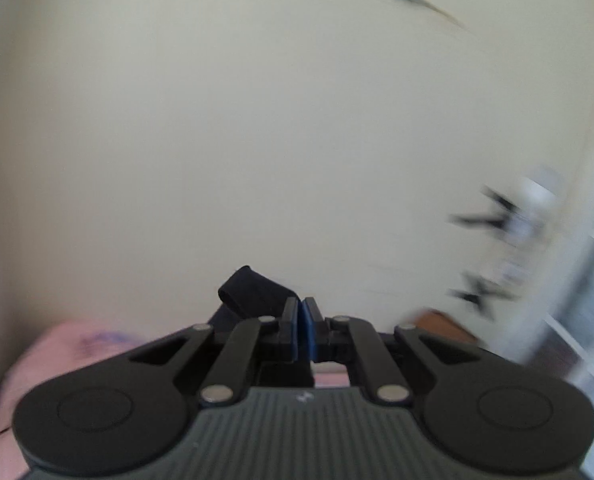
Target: Fold small clothes
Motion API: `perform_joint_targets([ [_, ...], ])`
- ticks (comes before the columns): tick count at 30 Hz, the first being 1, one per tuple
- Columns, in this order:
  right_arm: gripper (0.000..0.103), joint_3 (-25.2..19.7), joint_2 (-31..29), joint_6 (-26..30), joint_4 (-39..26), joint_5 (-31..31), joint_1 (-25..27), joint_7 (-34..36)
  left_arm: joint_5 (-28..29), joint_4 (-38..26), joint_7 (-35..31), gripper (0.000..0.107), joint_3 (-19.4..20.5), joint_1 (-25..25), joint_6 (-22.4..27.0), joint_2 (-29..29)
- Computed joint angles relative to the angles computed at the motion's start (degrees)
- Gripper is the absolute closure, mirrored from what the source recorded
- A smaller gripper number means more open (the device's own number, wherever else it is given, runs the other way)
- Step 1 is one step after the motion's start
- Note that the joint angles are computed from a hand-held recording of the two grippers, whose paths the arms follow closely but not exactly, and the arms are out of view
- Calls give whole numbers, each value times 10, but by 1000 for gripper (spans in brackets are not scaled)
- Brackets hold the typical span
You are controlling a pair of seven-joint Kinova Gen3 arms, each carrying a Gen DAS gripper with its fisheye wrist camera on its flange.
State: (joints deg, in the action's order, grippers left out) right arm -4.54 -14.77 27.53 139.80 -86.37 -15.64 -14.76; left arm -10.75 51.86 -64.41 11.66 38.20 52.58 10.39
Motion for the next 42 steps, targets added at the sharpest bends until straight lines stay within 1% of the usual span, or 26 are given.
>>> perform_joint_targets([
  [2, 50, 4, -17, 4, 9, 6, 16, -12, 22, -53, -47, 99, 46, 4, -13, 53],
  [3, 50, 1, -23, 15, 11, 13, 37, -20, 40, -80, -70, 90, 68, 4, -8, 79],
  [4, 50, -5, -29, 30, 14, 21, 61, -27, 61, -104, -93, 75, 80, 5, 6, 98],
  [5, 50, -9, -33, 46, 15, 30, 88, -32, 84, -118, -117, 64, 81, 4, 17, 112],
  [7, 50, 2, -43, 75, 20, 51, 121, -35, 114, -113, -148, 64, 51, 15, 21, 116],
  [8, 50, 15, -49, 81, 22, 61, 122, -39, 121, -95, -150, 64, 37, 13, 13, 110],
  [10, 50, 62, -60, 77, 27, 83, 95, -50, 126, -52, -136, 62, 16, -8, -5, 99],
  [11, 50, 89, -70, 64, 28, 97, 69, -65, 114, -33, -116, 58, -5, -8, -6, 93],
  [14, 50, 163, -107, 1, 32, 151, -6, -125, 49, -1, -47, 50, -66, -1, 27, 95],
  [16, 50, 194, -125, -46, 28, 192, -32, -172, 12, 8, -11, 48, -82, -8, 65, 113],
  [17, 50, 196, -128, -69, 23, 208, -34, -195, 7, 13, 1, 47, -89, -15, 81, 125],
  [19, 49, 187, -118, -109, 7, 246, -23, -242, 26, 34, 17, 47, -78, -56, 92, 145],
  [21, 49, 164, -84, -123, -23, 292, 9, -269, 72, 57, 21, 47, -62, -101, 84, 165],
  [24, 50, 94, -7, -113, -81, 362, 89, -305, 129, 104, 5, 47, -44, -144, 56, 177],
  [27, 50, 14, 61, -113, -129, 432, 165, -354, 130, 172, -30, 42, -40, -148, -3, 158],
  [28, 52, -12, 80, -108, -143, 456, 191, -373, 123, 183, -34, 42, -41, -142, -17, 155],
  [29, 64, -35, 92, -99, -151, 479, 218, -390, 113, 183, -36, 50, -44, -135, -21, 155],
  [30, 76, -53, 104, -86, -161, 502, 237, -404, 95, 185, -34, 60, -50, -122, -23, 153],
  [31, 94, -66, 116, -80, -168, 525, 245, -418, 73, 178, -32, 87, -56, -108, -15, 151],
  [32, 94, -70, 119, -83, -168, 549, 242, -434, 61, 171, -33, 96, -61, -99, -7, 153],
  [33, 95, -66, 111, -95, -160, 564, 229, -441, 57, 173, -34, 97, -58, -101, -9, 150],
  [35, 96, -29, 83, -133, -139, 567, 182, -429, 57, 180, -40, 100, -56, -106, -30, 140],
  [37, 96, 1, 59, -161, -130, 532, 158, -408, 31, 196, -25, 100, -73, -88, -70, 126],
  [38, 96, 1, 50, -178, -128, 519, 161, -405, 9, 202, -5, 100, -80, -80, -93, 120],
  [40, 96, -30, 46, -223, -126, 522, 194, -422, -8, 213, 29, 100, -81, -80, -140, 111],
  [42, 96, -81, 69, -247, -140, 546, 248, -468, -41, 207, 75, 100, -122, -42, -161, 120],
])
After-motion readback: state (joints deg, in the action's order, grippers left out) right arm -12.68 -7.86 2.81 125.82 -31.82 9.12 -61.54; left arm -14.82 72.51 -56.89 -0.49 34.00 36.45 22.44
